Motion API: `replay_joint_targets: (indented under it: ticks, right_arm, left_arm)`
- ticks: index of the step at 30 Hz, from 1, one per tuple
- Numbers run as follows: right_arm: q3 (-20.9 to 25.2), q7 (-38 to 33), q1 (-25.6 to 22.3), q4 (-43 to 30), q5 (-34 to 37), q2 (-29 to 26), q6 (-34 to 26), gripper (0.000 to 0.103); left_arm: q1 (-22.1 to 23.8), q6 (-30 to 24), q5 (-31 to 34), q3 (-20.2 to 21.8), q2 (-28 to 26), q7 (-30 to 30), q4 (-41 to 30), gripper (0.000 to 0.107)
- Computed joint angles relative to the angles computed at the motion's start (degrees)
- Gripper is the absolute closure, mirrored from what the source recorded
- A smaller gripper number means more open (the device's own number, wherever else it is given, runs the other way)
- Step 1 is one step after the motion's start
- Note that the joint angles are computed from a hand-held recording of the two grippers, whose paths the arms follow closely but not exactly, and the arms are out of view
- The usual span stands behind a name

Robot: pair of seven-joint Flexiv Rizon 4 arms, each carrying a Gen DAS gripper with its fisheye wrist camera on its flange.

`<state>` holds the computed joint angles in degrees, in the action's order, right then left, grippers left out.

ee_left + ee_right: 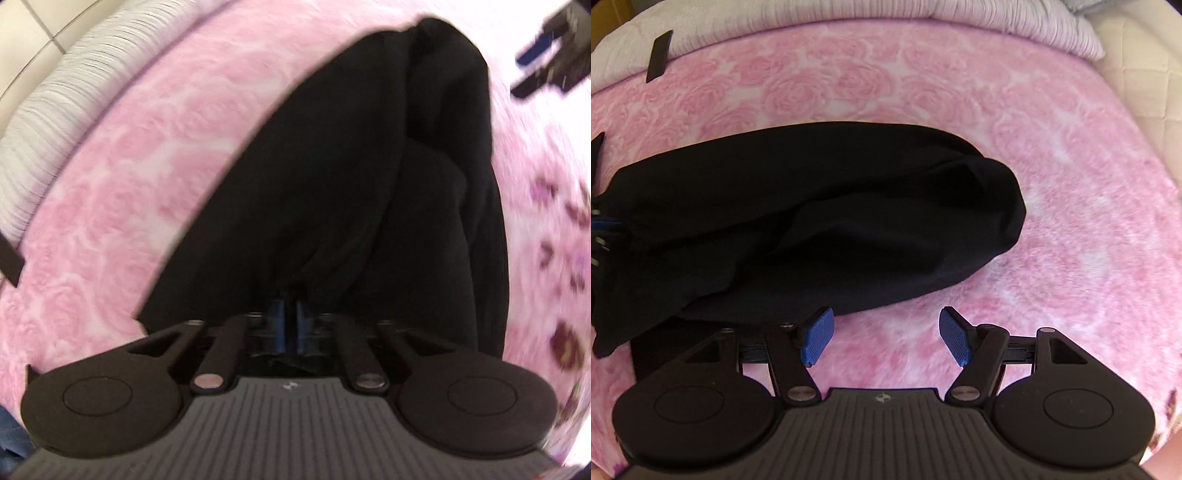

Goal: Fold clothes

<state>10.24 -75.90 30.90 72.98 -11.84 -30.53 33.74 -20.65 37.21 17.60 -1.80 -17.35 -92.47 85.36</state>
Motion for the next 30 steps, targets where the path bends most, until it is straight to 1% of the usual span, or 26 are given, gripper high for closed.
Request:
replay_joint_targets:
  ticks: [2, 5, 9, 11, 14, 17, 21, 22, 23, 25, 27, 28, 30]
  right_arm:
    - [0.4, -1.0, -1.2, -1.8, 1.9, -1.4, 0.3, 0.037]
    - [0.8, -2.2, -2.6, -3.6, 4.4, -3.0, 1.3, 0.030]
    - [1.7, -1.5, -3.9, -4.8, 8.6, -4.3, 0.7, 0.028]
    - [2.1, -0.3, -4.1, -4.2, 10.5, -4.2, 0.8, 0.027]
    - [2.5, 1.8, -3.9, -1.8, 12.1, -3.3, 2.3, 0.023]
    - [2.8, 5.3, -3.4, 0.3, 13.6, -2.9, 4.8, 0.022]
    - [2.5, 9.8, -1.9, 1.8, 13.3, -3.5, 8.9, 0.023]
    - [2.3, 10.7, -1.5, 1.7, 12.6, -3.9, 9.1, 0.027]
    - [2.1, 11.5, -1.2, 1.3, 12.0, -4.4, 8.9, 0.034]
    - [1.8, 12.3, -0.9, -0.3, 10.7, -5.2, 7.4, 0.065]
    - [1.8, 11.6, -0.8, -2.4, 9.4, -6.0, 5.6, 0.087]
    - [1.9, 10.6, -1.0, -3.8, 9.1, -6.3, 4.6, 0.092]
    - [2.1, 7.7, -1.2, -6.8, 8.2, -6.7, 2.8, 0.097]
  left_arm:
    - [-0.1, -1.4, 2.9, 1.5, -0.2, -3.2, -4.0, 0.104]
    - [0.0, -4.3, 9.0, 3.9, -2.2, -8.1, -12.6, 0.104]
    - [0.6, -6.8, 16.1, 6.9, -6.4, -9.7, -24.4, 0.104]
    - [1.2, -7.4, 17.8, 8.0, -8.0, -9.6, -28.5, 0.104]
    - [2.2, -7.5, 18.8, 9.3, -9.1, -7.8, -31.3, 0.104]
    - [2.8, -7.7, 19.0, 10.0, -8.7, -6.0, -31.1, 0.104]
    - [3.2, -8.0, 19.2, 10.3, -5.2, -5.6, -26.0, 0.104]
    - [3.4, -8.0, 19.3, 10.1, -4.1, -5.6, -24.6, 0.104]
    - [3.6, -8.1, 19.4, 9.9, -3.1, -5.7, -23.1, 0.104]
    - [4.0, -7.8, 20.1, 9.4, -1.0, -5.7, -20.1, 0.104]
    - [4.4, -7.9, 21.0, 8.9, 0.8, -6.5, -18.1, 0.104]
    - [4.6, -7.9, 21.7, 8.7, 1.5, -7.4, -17.7, 0.104]
    - [5.0, -8.0, 23.4, 8.3, 2.3, -9.4, -17.9, 0.104]
